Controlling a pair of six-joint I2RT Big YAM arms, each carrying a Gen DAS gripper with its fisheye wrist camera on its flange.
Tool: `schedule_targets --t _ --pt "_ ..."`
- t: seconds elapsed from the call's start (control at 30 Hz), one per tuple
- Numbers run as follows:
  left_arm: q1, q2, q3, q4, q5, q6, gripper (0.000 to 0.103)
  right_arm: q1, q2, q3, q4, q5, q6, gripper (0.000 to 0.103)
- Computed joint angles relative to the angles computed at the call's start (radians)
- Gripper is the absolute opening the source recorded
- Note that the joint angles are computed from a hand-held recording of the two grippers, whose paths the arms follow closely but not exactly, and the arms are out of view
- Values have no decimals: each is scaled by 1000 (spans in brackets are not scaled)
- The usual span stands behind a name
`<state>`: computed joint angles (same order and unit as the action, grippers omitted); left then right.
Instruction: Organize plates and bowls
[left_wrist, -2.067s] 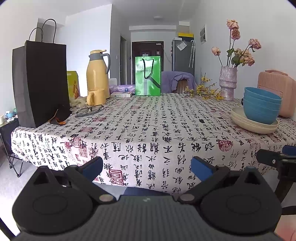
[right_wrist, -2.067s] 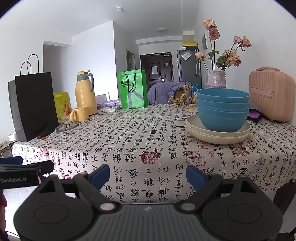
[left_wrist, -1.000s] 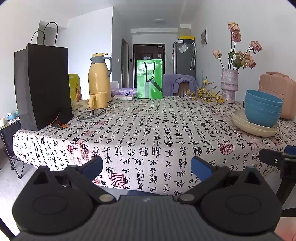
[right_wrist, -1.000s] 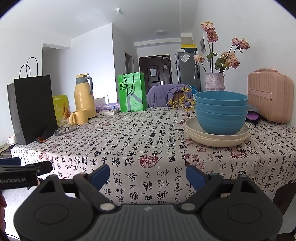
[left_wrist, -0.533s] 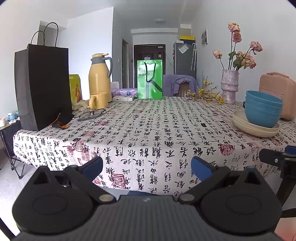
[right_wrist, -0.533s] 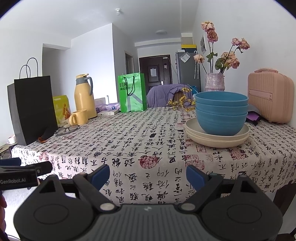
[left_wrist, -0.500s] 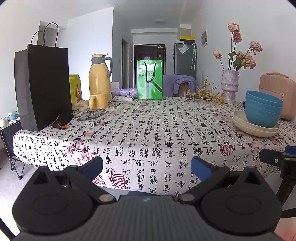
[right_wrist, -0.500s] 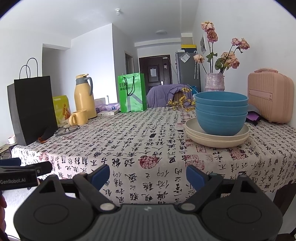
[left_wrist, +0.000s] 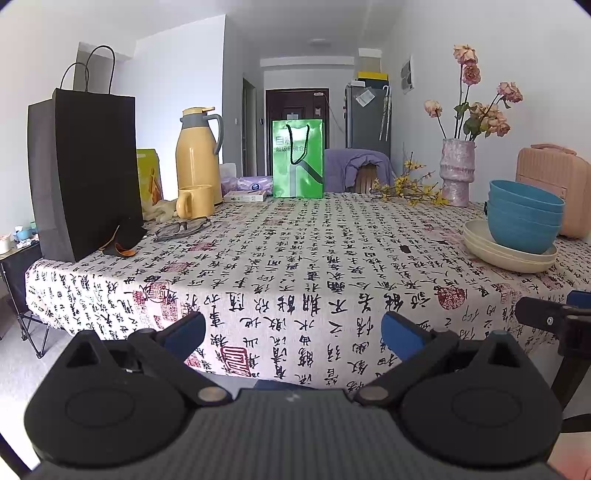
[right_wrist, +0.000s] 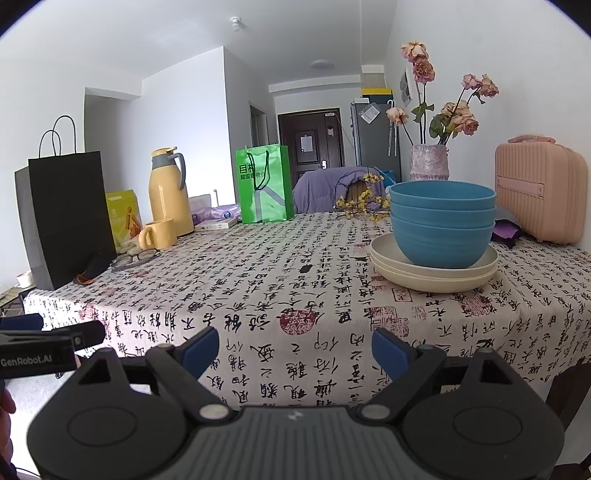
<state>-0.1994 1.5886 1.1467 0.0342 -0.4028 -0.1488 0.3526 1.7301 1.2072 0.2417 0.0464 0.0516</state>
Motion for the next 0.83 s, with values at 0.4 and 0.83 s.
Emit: schedule_targets --t 0.4,0.83 --pt "-5 -2 -5 10 -9 4 103 -1 0 0 0 -2 0 90" --pt "-5 -4 -13 27 -5 14 103 0 -2 -6 3 0 0 90"
